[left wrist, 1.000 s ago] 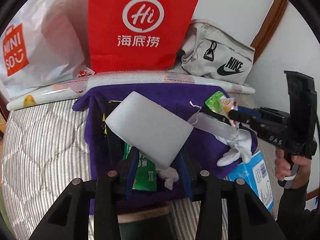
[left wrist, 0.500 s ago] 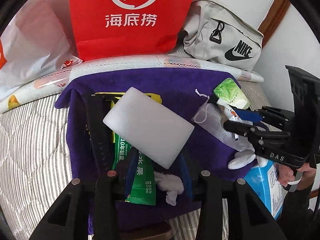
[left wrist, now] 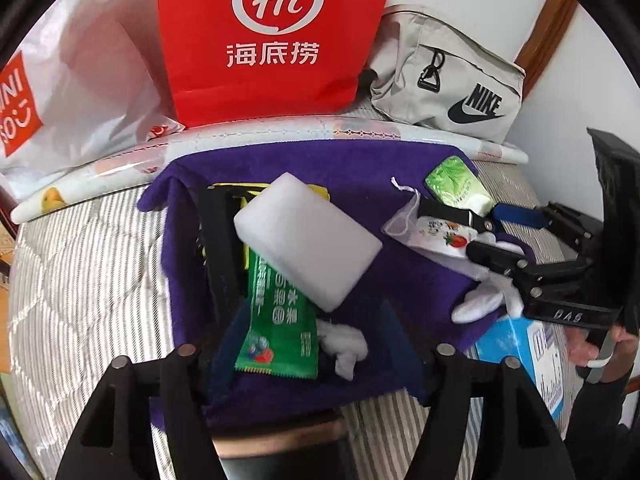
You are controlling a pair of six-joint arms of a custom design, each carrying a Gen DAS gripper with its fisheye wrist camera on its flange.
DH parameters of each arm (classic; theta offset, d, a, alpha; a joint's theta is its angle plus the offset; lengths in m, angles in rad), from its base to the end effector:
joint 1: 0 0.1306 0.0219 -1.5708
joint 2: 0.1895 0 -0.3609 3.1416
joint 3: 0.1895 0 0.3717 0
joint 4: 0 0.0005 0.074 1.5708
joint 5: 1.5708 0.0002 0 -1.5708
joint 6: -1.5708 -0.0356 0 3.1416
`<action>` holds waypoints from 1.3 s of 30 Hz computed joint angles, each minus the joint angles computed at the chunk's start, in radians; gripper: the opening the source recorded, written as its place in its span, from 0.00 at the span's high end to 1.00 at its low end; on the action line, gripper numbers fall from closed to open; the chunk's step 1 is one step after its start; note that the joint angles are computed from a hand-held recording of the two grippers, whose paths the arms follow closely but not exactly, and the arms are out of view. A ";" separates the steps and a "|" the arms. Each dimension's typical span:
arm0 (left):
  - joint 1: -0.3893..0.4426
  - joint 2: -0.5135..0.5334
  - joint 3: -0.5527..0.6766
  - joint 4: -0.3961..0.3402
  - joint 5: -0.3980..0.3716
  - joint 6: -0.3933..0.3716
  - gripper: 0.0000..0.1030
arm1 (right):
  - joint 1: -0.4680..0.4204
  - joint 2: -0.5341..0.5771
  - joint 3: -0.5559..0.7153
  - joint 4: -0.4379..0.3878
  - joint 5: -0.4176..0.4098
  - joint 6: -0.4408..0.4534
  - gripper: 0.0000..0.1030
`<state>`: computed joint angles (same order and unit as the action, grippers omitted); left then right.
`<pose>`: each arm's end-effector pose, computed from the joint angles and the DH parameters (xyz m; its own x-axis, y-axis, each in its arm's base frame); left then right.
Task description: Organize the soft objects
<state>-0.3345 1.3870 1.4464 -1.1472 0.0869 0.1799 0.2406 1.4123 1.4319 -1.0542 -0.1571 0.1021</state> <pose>0.4198 -0.1497 0.4165 -0.8884 0.1201 -0.4432 0.2096 0.9648 -0.1587 0.4458 0.1146 0.4047 -0.7987 -0.2996 -0.5219 -0.3964 0.9144 0.0817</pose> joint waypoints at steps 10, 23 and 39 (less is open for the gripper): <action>-0.031 -0.152 -0.064 -0.042 -0.065 0.052 0.35 | -0.012 -0.181 -0.079 -0.026 -0.003 -0.098 0.26; -0.256 -0.378 -0.101 -0.121 -0.320 0.199 0.30 | 0.049 -0.495 -0.186 -0.115 0.121 -0.283 0.17; -0.752 -0.540 -0.141 -0.323 -0.735 0.624 0.22 | 0.326 -0.812 -0.288 -0.264 0.380 -0.528 0.11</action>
